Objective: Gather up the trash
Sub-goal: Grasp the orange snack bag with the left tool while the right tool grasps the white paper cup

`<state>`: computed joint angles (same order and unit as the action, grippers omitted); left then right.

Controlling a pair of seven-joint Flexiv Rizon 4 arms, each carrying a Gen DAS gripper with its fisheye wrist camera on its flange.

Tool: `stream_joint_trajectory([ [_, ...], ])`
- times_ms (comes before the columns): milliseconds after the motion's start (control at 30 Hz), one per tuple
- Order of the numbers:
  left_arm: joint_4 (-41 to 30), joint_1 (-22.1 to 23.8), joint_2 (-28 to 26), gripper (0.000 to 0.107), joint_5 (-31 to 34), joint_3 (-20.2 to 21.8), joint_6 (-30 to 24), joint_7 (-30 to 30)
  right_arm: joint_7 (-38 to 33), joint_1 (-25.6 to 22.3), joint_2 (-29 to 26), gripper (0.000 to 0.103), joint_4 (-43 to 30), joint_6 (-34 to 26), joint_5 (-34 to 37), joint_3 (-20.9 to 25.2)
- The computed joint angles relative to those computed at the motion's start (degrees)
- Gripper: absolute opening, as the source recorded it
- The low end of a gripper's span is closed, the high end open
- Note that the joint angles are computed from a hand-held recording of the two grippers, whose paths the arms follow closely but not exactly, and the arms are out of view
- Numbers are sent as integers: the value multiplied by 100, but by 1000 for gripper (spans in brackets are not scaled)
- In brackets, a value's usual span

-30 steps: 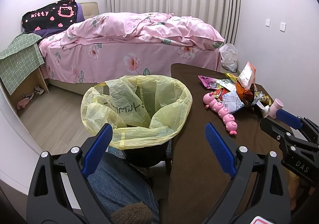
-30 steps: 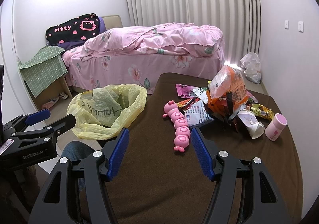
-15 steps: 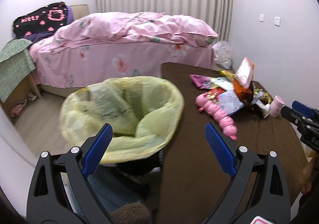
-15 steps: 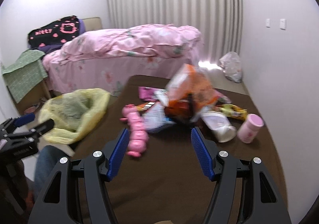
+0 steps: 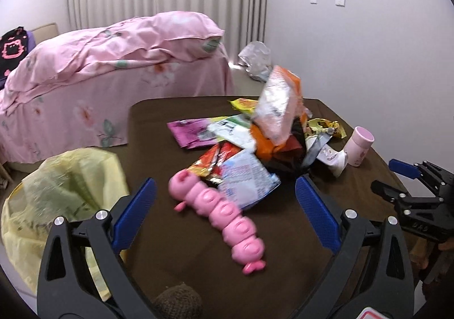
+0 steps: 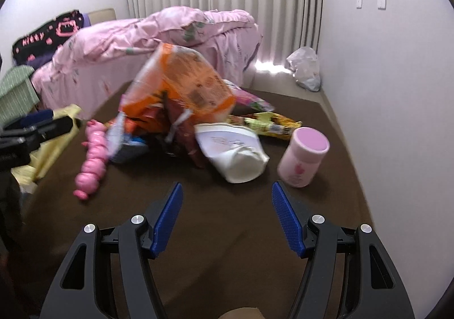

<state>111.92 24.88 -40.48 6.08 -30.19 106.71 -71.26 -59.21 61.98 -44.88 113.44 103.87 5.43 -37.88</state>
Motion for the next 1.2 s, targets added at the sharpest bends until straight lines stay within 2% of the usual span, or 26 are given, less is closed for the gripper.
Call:
stream_joint_trajectory([
  [100, -153, -3, -125, 94, -22, -122, -172, 77, -196, -871, -40, 62, -407, 236, -254, 783],
  [200, -304, -137, -182, 92, -140, -86, -223, 142, -139, -1154, -369, 62, -960, 302, -115, 879],
  [267, -403, -57, -257, 91, -172, -271, -320, 210, -73, -1445, -482, 62, -1338, 166, -164, 1089],
  [333, -625, -39, -386, 88, -211, -452, -418, 350, 45, -1467, -671, 61, -1656, -139, -243, 973],
  [467, -1379, -589, -625, 86, -524, -187, -579, 557, 372, -1355, -696, 59, -1526, -88, -257, 808],
  [567, -2119, -1131, -881, 74, -985, 186, -1158, 701, 608, -1064, -640, 59, -1149, 24, 0, 557],
  [633, -2407, -1424, -942, 55, -1235, 478, -1511, 779, 818, -1103, -554, 59, -993, 109, 179, 698],
  [700, -2449, -1490, -899, 42, -1434, 555, -1911, 904, 1038, -1305, -508, 59, -1019, 141, 273, 986],
  [767, -2128, -1209, -803, 39, -1612, 224, -1910, 1105, 1262, -1541, -508, 59, -1149, 109, 279, 1274],
  [867, -1398, -635, -584, 35, -1760, -359, -1507, 1415, 1668, -1829, -608, 59, -1462, 85, 292, 1599],
  [933, -867, 1, -490, 32, -1805, -1009, -1325, 1538, 1842, -1847, -684, 59, -1632, -70, 180, 1590],
  [1033, -322, 943, -490, 31, -1748, -1940, -1453, 1638, 2049, -1777, -721, 59, -1731, -462, -113, 1481],
  [1100, -70, 1327, -400, 31, -1753, -2242, -1630, 1627, 2122, -1910, -679, 58, -1715, -533, -321, 1656],
  [1167, 130, 1634, -360, 31, -1815, -2488, -1770, 1611, 2064, -2196, -617, 51, -1620, -228, -496, 2017],
  [1200, 239, 1788, -356, 31, -1854, -2599, -1806, 1587, 2016, -2151, -564, 49, -1501, -145, -537, 1983],
])
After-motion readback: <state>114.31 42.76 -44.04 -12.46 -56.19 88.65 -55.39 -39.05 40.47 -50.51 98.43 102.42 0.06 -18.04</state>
